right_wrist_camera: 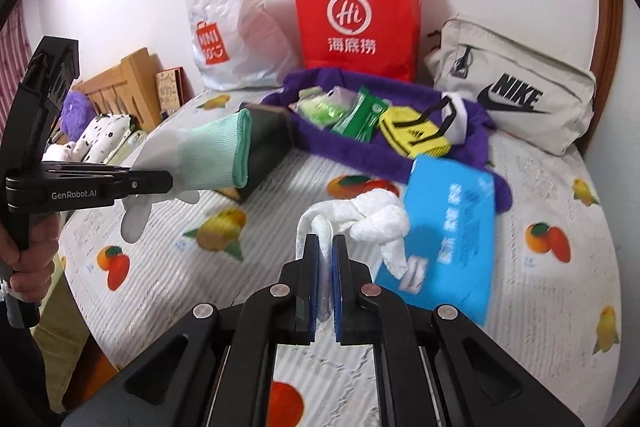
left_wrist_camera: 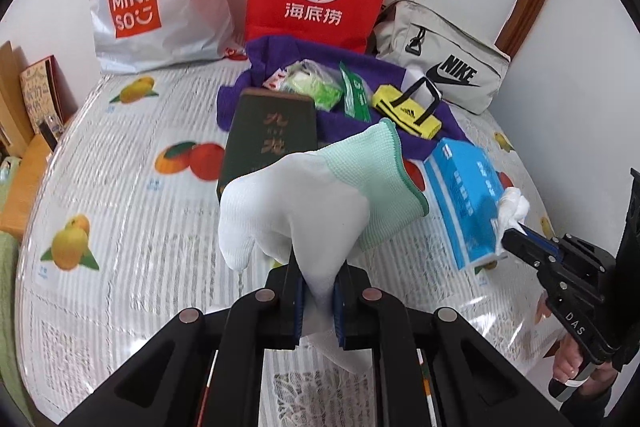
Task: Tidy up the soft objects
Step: 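Carry the glove with the left tool while the right tool carries the tissue onto the towel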
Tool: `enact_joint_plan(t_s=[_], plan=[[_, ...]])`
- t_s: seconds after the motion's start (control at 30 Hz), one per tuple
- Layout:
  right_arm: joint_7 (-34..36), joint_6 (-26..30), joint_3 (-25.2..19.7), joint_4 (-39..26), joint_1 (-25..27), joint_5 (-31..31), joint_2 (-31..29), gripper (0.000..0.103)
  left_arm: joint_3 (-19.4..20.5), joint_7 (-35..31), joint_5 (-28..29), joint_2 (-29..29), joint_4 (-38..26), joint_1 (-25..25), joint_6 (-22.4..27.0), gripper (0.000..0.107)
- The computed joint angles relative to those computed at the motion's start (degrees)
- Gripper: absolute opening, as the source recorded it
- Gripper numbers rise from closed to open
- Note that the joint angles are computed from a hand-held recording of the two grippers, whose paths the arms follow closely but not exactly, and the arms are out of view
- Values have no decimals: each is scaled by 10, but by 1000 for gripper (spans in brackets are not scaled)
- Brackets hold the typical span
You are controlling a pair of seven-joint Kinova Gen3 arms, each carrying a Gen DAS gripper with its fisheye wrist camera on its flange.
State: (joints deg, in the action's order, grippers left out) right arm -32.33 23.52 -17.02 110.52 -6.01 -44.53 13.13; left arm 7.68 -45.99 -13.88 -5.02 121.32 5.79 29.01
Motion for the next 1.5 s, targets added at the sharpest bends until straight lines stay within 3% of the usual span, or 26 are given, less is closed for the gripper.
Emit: enact_joint_plan(t_s=[0.47,0.73,1.17,1.5], plan=[[-20,16,4,-76,6,20,25,6,-19,-16,-16,29,-63,-4,28,12],[-86,25,13,-134,-11,80,60,6,-33,-19,-28,52,-96,-7,38,12],[-209,48,27,-258,-48,193,137,6,-67,-109,40,115,-150,-30,25,12],[-293,97,47,-383,-80,270,215,6,-82,-147,65,153,-199,-44,37,11]])
